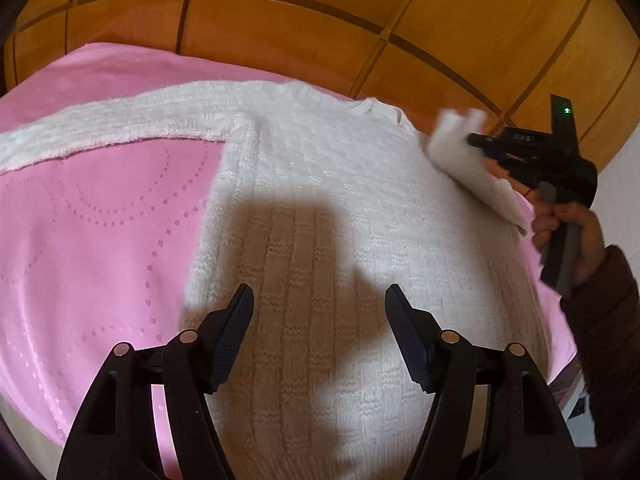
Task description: Fold small clothes
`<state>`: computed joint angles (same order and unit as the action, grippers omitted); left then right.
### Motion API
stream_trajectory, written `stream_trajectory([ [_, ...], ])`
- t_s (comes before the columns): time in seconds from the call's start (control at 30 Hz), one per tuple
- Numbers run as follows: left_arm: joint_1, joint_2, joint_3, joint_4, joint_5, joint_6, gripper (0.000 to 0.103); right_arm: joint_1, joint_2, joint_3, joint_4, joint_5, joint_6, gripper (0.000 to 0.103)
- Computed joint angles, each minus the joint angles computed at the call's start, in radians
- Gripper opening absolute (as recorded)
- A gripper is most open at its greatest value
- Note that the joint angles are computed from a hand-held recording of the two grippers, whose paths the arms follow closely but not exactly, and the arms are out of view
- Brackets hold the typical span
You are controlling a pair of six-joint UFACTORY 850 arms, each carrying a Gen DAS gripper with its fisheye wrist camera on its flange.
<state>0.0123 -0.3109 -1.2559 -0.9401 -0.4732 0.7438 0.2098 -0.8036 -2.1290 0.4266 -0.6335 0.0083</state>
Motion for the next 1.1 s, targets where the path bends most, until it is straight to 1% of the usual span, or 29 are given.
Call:
stream_trajectory([
  [0.03, 0.000, -0.002, -0.005, -0.006, -0.003, 0.008, 0.067, 0.003, 0.006, 0.015, 0.024, 0.013, -0.018, 0.055],
  [0.07, 0.001, -0.004, -0.010, -0.013, -0.008, 0.021, 0.067, 0.009, 0.021, 0.042, 0.040, 0.036, -0.026, 0.055],
  [0.1, 0.001, -0.007, -0.017, -0.029, -0.010, 0.040, 0.067, 0.009, 0.044, 0.082, 0.082, 0.059, -0.056, 0.057],
  [0.13, 0.002, -0.011, -0.023, -0.046, -0.012, 0.054, 0.067, 0.005, 0.072, 0.127, 0.118, 0.077, -0.084, 0.059],
  [0.17, 0.003, -0.016, -0.032, -0.062, -0.021, 0.063, 0.066, -0.002, 0.100, 0.173, 0.152, 0.105, -0.108, 0.064],
  [0.23, 0.009, -0.047, -0.076, -0.093, -0.076, 0.067, 0.058, -0.006, 0.151, 0.256, 0.208, 0.153, -0.157, 0.070],
  [0.3, 0.005, -0.086, -0.133, -0.111, -0.127, 0.051, 0.057, -0.018, 0.224, 0.371, 0.277, 0.187, -0.225, 0.074],
  [0.33, 0.002, -0.104, -0.158, -0.120, -0.146, 0.049, 0.051, -0.028, 0.262, 0.431, 0.320, 0.202, -0.263, 0.076],
  [0.37, -0.004, -0.125, -0.189, -0.115, -0.163, 0.035, 0.050, -0.035, 0.278, 0.456, 0.330, 0.205, -0.267, 0.077],
  [0.47, -0.028, -0.207, -0.303, -0.097, -0.216, -0.022, 0.050, -0.074, 0.382, 0.623, 0.430, 0.225, -0.341, 0.081],
  [0.53, -0.051, -0.283, -0.407, -0.051, -0.259, -0.095, 0.050, -0.095, 0.434, 0.707, 0.476, 0.245, -0.362, 0.083],
  [0.6, -0.077, -0.355, -0.502, 0.007, -0.279, -0.175, 0.050, -0.122, 0.483, 0.782, 0.543, 0.263, -0.394, 0.084],
  [0.7, -0.106, -0.460, -0.647, 0.085, -0.325, -0.299, 0.050, -0.150, 0.523, 0.841, 0.600, 0.283, -0.414, 0.086],
  [0.8, -0.125, -0.556, -0.779, 0.123, -0.355, -0.405, 0.050, -0.172, 0.537, 0.867, 0.650, 0.293, -0.433, 0.087],
  [0.83, -0.128, -0.581, -0.817, 0.129, -0.358, -0.425, 0.041, -0.175, 0.536, 0.869, 0.649, 0.296, -0.429, 0.087],
  [0.87, -0.132, -0.601, -0.849, 0.132, -0.361, -0.432, 0.028, -0.177, 0.535, 0.870, 0.643, 0.298, -0.421, 0.087],
  [0.9, -0.137, -0.625, -0.897, 0.155, -0.376, -0.441, 0.005, -0.179, 0.530, 0.866, 0.632, 0.302, -0.408, 0.087],
  [0.93, -0.136, -0.624, -0.904, 0.136, -0.357, -0.423, 0.005, -0.180, 0.529, 0.865, 0.628, 0.305, -0.402, 0.087],
  [0.97, -0.128, -0.598, -0.885, 0.075, -0.317, -0.376, 0.005, -0.183, 0.530, 0.865, 0.635, 0.310, -0.407, 0.087],
  [1.07, -0.104, -0.546, -0.852, -0.034, -0.269, -0.278, 0.005, -0.187, 0.526, 0.853, 0.665, 0.330, -0.430, 0.087],
  [1.1, -0.094, -0.522, -0.835, -0.056, -0.240, -0.242, 0.005, -0.189, 0.525, 0.851, 0.678, 0.332, -0.445, 0.087],
])
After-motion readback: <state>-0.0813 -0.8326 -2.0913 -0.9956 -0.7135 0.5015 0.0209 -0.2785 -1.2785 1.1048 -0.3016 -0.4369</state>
